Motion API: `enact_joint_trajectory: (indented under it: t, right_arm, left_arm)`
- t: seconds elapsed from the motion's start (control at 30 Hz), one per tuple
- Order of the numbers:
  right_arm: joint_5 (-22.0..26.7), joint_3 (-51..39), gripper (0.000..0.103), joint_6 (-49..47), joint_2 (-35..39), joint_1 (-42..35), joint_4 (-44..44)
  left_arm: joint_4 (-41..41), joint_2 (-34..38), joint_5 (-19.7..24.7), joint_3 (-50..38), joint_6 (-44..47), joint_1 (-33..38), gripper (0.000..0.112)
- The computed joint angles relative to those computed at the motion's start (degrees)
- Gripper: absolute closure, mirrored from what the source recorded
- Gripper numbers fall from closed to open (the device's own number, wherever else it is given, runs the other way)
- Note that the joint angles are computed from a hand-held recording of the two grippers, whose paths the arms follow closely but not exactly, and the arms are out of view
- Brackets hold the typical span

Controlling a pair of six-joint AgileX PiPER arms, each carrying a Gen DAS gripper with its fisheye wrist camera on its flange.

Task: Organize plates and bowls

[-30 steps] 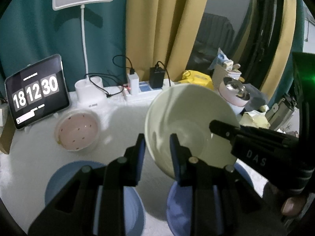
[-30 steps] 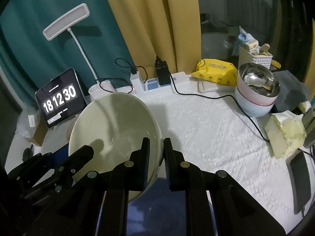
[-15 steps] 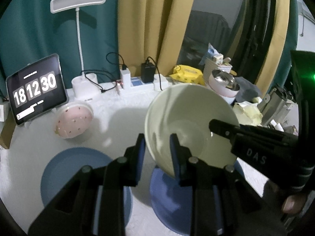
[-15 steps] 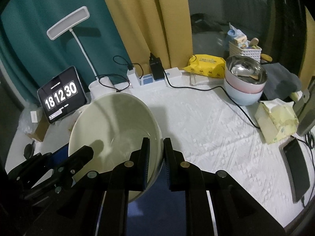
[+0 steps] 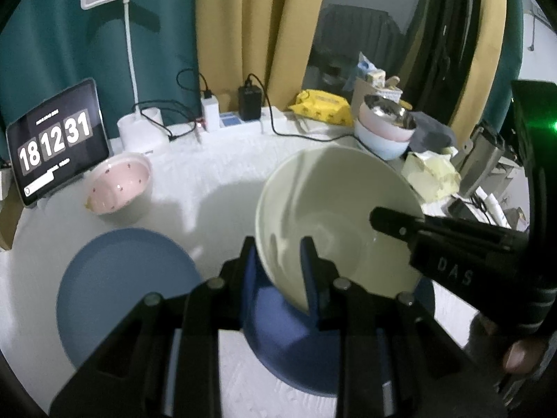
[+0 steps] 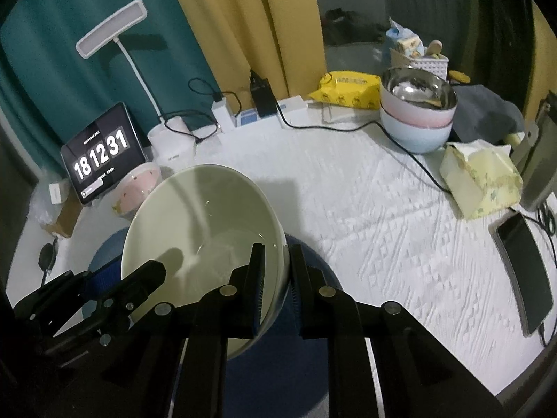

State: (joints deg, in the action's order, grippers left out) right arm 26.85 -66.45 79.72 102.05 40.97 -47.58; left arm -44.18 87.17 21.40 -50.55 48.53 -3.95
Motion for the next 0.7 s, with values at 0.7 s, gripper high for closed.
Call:
enact_joint_trajectory:
  t: [0.7]
  right_arm:
    - [1.51, 2.82, 0.087, -3.1, 1.89, 0.6, 3.02]
  left_arm:
    - [13.57, 1.13, -6.06, 5.29, -10.39, -5.67, 0.086]
